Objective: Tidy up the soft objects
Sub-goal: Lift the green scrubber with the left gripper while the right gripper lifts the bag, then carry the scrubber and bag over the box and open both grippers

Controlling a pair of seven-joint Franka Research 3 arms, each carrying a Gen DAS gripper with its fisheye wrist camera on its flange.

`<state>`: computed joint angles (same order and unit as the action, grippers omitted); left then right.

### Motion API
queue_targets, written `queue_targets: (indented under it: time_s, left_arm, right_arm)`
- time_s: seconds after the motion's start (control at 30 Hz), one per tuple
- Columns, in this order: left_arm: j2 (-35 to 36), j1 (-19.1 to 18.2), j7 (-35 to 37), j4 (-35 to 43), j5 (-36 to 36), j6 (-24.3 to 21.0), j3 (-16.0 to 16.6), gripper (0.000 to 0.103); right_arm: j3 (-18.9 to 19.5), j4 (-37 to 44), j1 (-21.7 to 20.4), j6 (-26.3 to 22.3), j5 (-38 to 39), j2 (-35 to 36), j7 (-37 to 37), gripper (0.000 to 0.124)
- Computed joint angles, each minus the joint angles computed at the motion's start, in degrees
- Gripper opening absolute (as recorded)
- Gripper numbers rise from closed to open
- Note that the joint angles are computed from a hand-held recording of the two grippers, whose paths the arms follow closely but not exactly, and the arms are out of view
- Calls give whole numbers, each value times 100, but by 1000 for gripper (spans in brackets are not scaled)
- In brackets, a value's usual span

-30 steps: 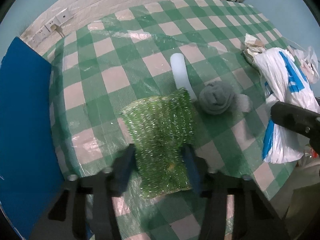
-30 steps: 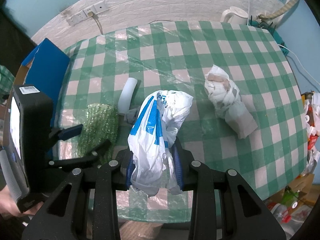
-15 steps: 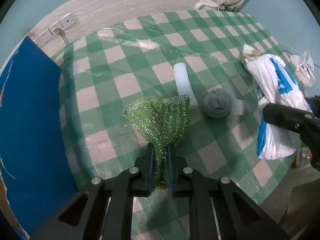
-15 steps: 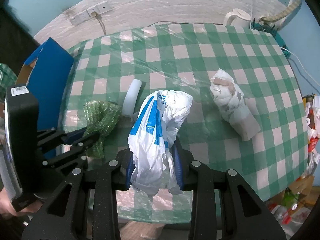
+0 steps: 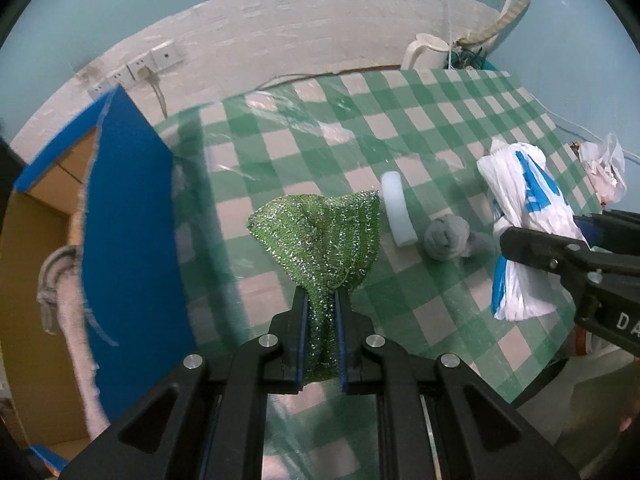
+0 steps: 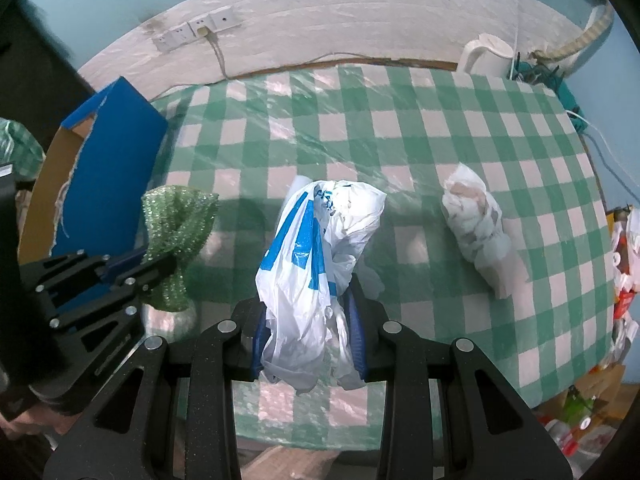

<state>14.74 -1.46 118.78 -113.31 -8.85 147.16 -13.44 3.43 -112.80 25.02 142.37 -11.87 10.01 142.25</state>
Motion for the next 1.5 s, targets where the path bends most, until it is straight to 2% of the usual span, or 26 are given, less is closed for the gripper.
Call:
queue_targets:
  time_s: [0.23, 0.5, 0.83, 1.3, 1.5]
  left_arm:
    - [-221, 77, 41, -48, -116, -26, 61, 12]
    - [-496, 164, 278, -147, -422, 167, 146, 12]
    - [-620, 337, 350, 19, -780, -26, 329, 12]
    - [-698, 632, 523, 179, -1226, -136, 530, 12]
    - [-600, 788, 399, 297, -1232, -123, 611, 12]
  right_arm:
    - [-14, 297, 81, -126, -185, 109, 42, 31]
    - [-20, 780, 197, -220, -302, 296, -81, 31]
    - [-68, 1670, 426, -352, -305, 777, -380, 31]
    - [-194, 3273, 862, -749, -234, 1667, -862, 32]
    - [-252, 4369, 1055, -1103, -95, 2338, -1208, 32]
